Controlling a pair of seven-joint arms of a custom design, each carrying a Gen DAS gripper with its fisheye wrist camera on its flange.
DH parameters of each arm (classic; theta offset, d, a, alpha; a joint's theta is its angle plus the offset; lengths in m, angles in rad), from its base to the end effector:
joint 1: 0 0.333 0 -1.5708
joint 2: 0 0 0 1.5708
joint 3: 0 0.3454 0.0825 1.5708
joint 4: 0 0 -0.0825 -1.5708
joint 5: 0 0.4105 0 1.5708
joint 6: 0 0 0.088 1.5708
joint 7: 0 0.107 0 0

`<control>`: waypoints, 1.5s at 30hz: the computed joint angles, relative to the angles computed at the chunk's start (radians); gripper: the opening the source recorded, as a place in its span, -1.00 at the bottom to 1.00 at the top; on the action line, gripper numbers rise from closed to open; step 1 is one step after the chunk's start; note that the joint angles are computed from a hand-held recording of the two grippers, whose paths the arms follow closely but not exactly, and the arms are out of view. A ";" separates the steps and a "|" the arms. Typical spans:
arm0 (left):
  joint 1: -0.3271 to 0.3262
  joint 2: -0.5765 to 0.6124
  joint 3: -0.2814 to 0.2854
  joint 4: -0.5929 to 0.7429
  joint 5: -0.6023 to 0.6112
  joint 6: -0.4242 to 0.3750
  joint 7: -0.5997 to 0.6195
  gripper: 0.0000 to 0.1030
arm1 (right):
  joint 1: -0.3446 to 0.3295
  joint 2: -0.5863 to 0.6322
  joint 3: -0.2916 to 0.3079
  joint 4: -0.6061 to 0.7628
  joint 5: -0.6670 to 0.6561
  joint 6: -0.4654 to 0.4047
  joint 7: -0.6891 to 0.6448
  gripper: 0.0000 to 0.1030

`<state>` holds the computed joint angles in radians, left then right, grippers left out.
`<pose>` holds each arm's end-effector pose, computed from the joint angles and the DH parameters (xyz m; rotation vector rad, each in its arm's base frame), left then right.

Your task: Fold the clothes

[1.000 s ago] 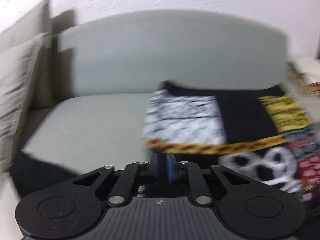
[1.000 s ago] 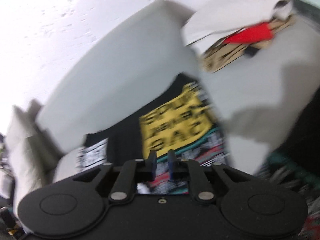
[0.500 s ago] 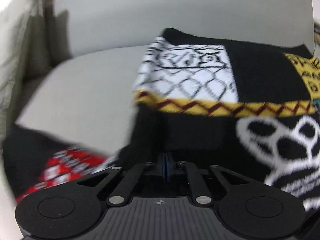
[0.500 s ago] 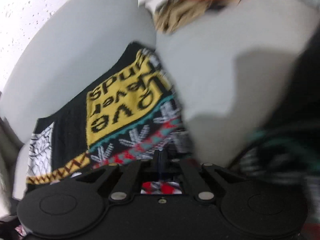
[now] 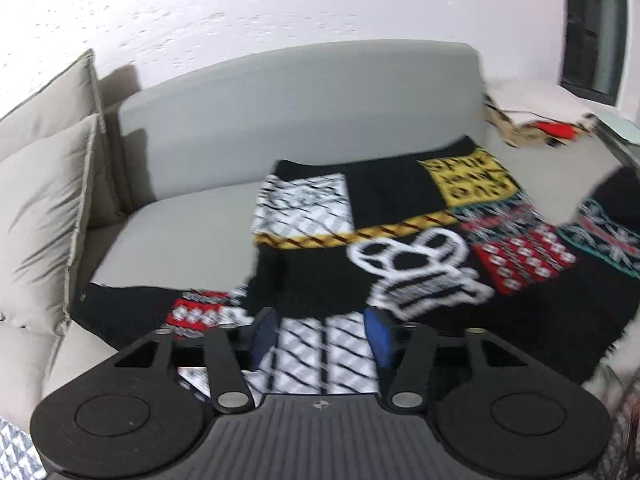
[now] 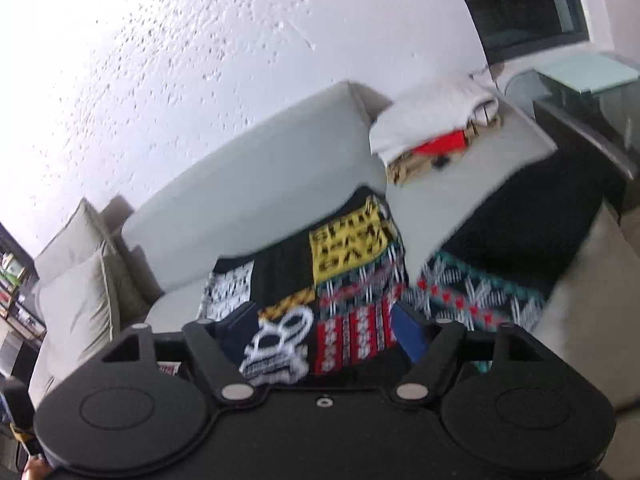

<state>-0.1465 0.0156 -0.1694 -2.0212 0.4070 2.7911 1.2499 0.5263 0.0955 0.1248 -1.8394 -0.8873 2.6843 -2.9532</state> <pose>0.5908 -0.2116 0.5454 -1.4453 2.0066 -0.7028 0.5128 0.4176 0.5713 -1.1777 1.8808 -0.3738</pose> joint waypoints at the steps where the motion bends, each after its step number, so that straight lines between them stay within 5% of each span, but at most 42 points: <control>1: -0.007 0.007 -0.007 -0.012 -0.012 0.009 -0.001 0.38 | 0.003 0.012 0.004 -0.006 0.021 -0.007 0.015 0.58; 4: -0.032 0.050 -0.024 -0.035 -0.085 0.039 0.053 0.34 | 0.015 0.059 0.012 -0.015 0.111 -0.029 0.037 0.67; 6: -0.056 0.084 -0.018 -0.036 -0.078 0.044 0.065 0.08 | 0.025 0.101 0.011 -0.011 0.170 -0.039 0.012 0.55; 7: -0.071 0.099 -0.007 -0.034 -0.054 0.044 0.043 -0.01 | 0.042 0.113 -0.005 -0.015 0.129 -0.036 0.038 0.37; 9: -0.105 0.133 0.019 -0.010 -0.001 0.027 -0.027 -0.25 | 0.077 0.143 -0.039 -0.002 0.023 -0.051 0.087 -0.38; 14: -0.183 0.202 0.074 0.044 0.159 0.017 -0.135 -0.23 | 0.105 0.236 -0.089 0.056 -0.135 -0.097 0.199 -0.52; 15: -0.190 0.217 0.075 0.058 0.167 -0.009 -0.127 -0.22 | 0.089 0.265 -0.069 0.081 -0.049 -0.150 0.105 -1.00; 16: -0.191 0.223 0.073 0.065 0.157 -0.021 -0.119 -0.22 | 0.103 0.295 -0.075 0.118 0.045 -0.239 -0.009 -1.00; 20: -0.182 0.210 0.066 0.064 0.104 -0.033 -0.103 -0.21 | 0.094 0.336 -0.054 0.202 0.157 -0.336 -0.127 -1.00; 23: -0.185 0.174 0.070 0.034 0.128 -0.007 -0.122 -0.23 | 0.111 0.304 -0.071 0.183 0.160 -0.316 -0.121 -0.96; 27: -0.156 0.170 0.015 0.022 -0.003 0.066 -0.014 -0.23 | 0.124 0.271 -0.108 0.140 0.047 -0.197 -0.008 -0.89; 31: -0.197 0.215 0.014 0.065 -0.004 0.022 0.083 -0.15 | 0.080 0.328 -0.121 0.188 0.059 -0.104 -0.013 -0.88; 36: -0.211 0.236 0.030 0.074 -0.029 0.010 0.098 -0.11 | 0.043 0.443 -0.106 0.293 0.186 -0.171 -0.204 -1.00; 40: -0.206 0.220 0.032 0.075 -0.072 -0.010 0.122 -0.06 | 0.061 0.418 -0.121 0.284 0.243 -0.161 -0.211 -0.98; 42: -0.208 0.200 0.034 0.068 -0.069 -0.014 0.119 -0.08 | 0.068 0.357 -0.134 0.213 0.250 -0.088 -0.143 -0.60; 45: -0.194 0.162 0.014 0.047 -0.100 0.003 0.145 -0.08 | 0.124 0.210 -0.200 0.039 0.089 0.024 0.121 -0.09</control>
